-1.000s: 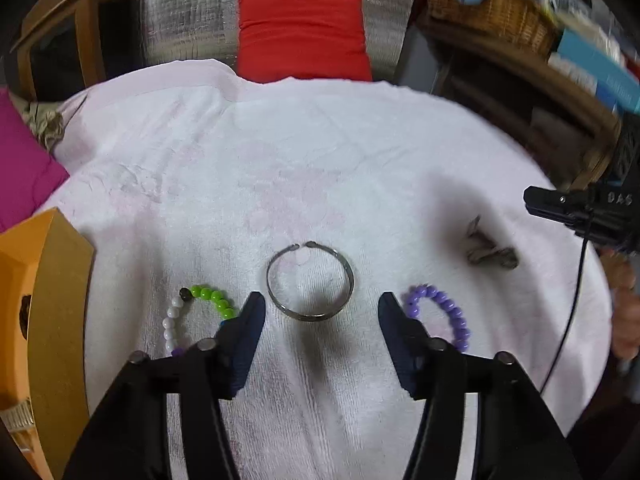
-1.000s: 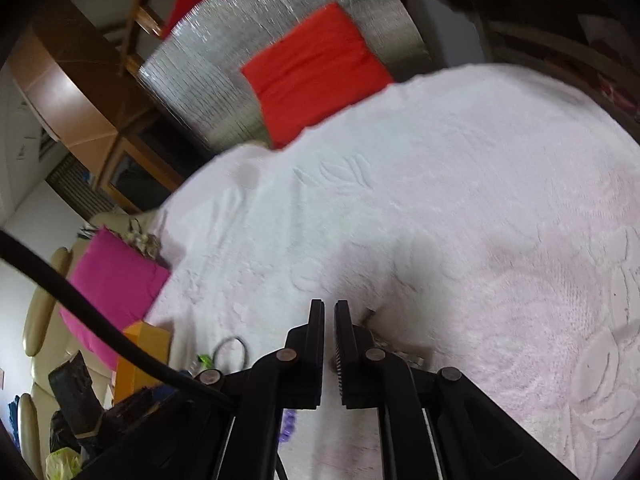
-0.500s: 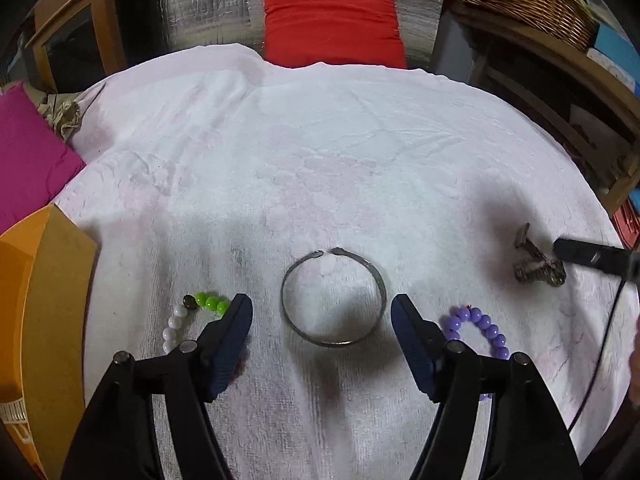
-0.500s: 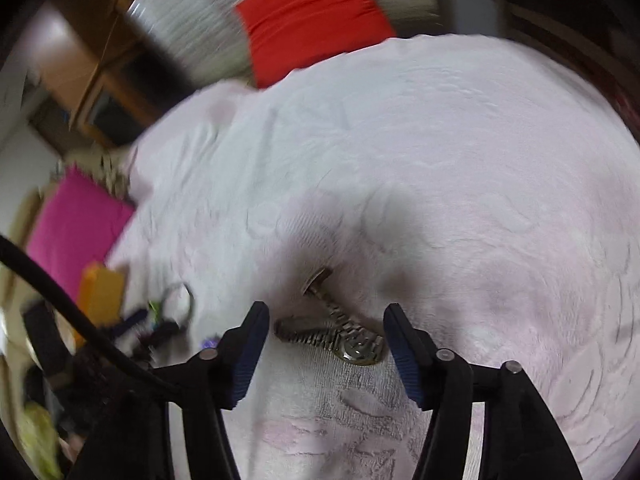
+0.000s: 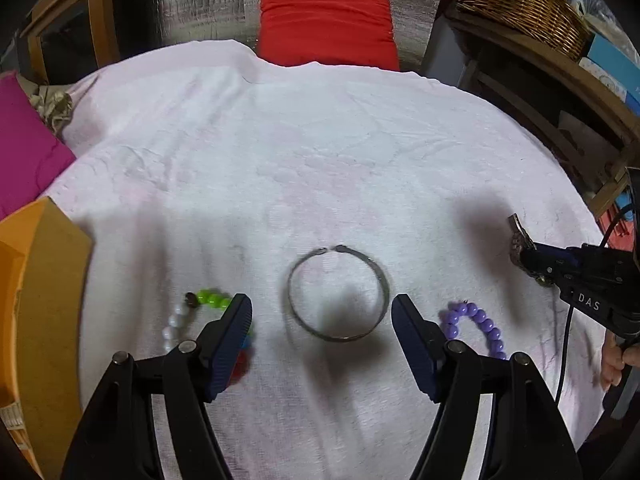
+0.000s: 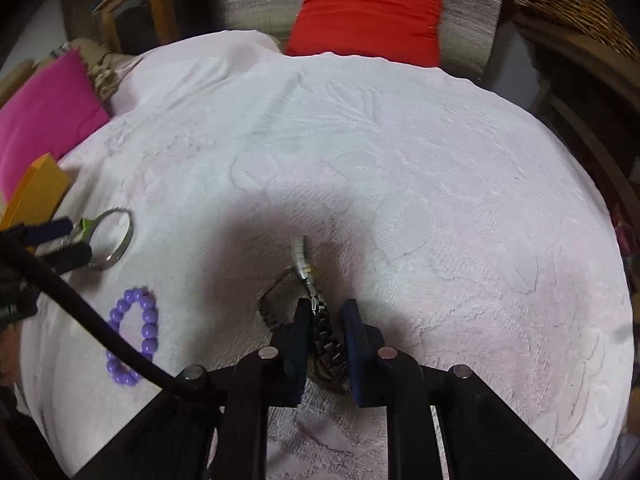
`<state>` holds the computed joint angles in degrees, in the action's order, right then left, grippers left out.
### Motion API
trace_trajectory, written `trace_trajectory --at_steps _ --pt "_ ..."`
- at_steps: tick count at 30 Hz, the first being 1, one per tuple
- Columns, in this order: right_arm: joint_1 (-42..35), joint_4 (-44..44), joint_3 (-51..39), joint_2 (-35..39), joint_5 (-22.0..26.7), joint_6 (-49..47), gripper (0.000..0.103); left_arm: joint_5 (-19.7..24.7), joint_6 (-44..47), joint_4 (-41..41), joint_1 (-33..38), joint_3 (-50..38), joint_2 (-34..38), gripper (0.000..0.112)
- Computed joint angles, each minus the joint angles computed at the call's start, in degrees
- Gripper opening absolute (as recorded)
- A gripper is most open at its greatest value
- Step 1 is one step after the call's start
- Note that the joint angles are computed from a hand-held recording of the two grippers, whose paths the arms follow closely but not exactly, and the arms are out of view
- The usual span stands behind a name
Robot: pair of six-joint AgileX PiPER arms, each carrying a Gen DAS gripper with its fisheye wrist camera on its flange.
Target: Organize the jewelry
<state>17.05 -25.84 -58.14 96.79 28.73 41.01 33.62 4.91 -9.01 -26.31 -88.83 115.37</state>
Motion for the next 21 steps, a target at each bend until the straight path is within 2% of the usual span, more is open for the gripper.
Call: trace_trajectory --at_steps 6,11,16,18,21 --pt "-3.12 8.92 -0.75 -0.47 -0.41 -4.42 0.014 0.81 -4.40 2.85 -1.86 -3.11 2.61 0.074" --pt "-4.08 11.85 -1.09 -0.39 -0.28 -5.60 0.014 4.74 -8.97 6.12 -2.07 -8.52 6.82 0.074" --pt "-4.03 11.76 -1.38 -0.16 -0.19 -5.11 0.014 3.25 -8.69 6.27 -2.15 -8.54 7.23 0.074" --pt "-3.47 9.93 -1.34 -0.21 -0.15 -3.05 0.011 2.18 -6.98 5.17 -2.08 -7.78 6.77 0.063" --pt "-2.80 8.17 -0.72 -1.18 -0.55 -1.31 0.007 0.91 -6.84 6.28 -2.71 -6.21 5.64 0.062"
